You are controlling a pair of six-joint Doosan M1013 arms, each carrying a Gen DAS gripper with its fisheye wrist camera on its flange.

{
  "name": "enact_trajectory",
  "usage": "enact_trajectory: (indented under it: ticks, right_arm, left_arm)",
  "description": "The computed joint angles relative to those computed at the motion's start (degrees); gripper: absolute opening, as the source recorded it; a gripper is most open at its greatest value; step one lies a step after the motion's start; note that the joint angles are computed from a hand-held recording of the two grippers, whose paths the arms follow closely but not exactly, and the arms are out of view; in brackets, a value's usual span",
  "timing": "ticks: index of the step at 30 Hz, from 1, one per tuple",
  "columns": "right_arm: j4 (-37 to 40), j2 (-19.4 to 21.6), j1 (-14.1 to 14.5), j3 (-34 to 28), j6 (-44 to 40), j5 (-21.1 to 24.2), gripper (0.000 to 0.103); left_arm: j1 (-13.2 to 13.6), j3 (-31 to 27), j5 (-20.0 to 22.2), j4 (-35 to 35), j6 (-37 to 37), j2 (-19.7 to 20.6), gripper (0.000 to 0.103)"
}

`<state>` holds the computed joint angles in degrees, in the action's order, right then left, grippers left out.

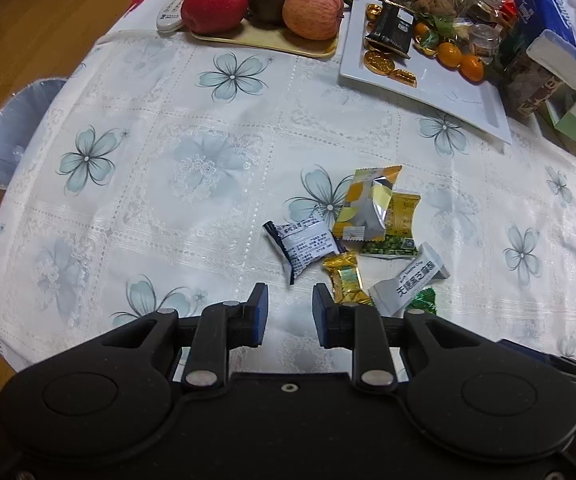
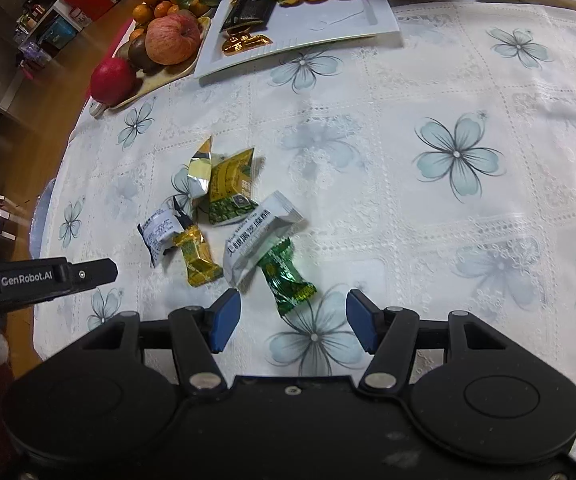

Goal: Organize snacks
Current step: 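Move both open tools back to the snack pile on the tablecloth, then grasp the white black-sesame crisp pack with the right tool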

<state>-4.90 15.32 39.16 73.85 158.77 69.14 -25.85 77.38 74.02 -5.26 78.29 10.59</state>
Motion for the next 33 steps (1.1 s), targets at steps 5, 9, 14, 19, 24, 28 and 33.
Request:
enact_trajectory:
  ticks: [5, 9, 14, 19, 24, 28, 33]
  right_arm:
    - [0.0, 2.9, -0.7, -3.0, -0.2, 0.4, 0.062]
    - [0.8, 5.4, -1.1, -5.4, -1.0, 2.3, 0.062]
    - [1.6, 7.6, -1.2, -7.4, -0.8, 4.1, 0.062]
    - [0.7, 8.7, -1.3, -8.4, 0.9, 5.0, 0.062]
    - [-1.2, 10.1, -1.0, -9.9, 0.4, 7.3, 0.056]
    - [-2.5, 10.3, -0.6, -10.1, -0.8, 7.5, 0.046]
    - [-2.2, 8.7, -0.7, -7.9, -2.1, 4.7, 0.029]
  left_arm:
    - [0.0, -0.5, -0.6, 1.8, -2.5, 0.1, 0.034]
    - [1.0, -0.9, -0.1, -0.1, -2.8, 0.3, 0.034]
    - [1.3, -0.9, -0.3, -1.2, -2.5, 0.1, 0.034]
    - [1.4, -0.8, -0.7, -1.4, -2.5, 0.0, 0.034]
    - [1.3, -0.8, -0.5, -1.3, -2.7, 0.1, 0.034]
    - [1.1, -0.7, -0.3, -0.9, -2.8, 0.1, 0.034]
    - [0.7, -0.6, 0.1, -0.9, -2.5, 0.3, 0.034]
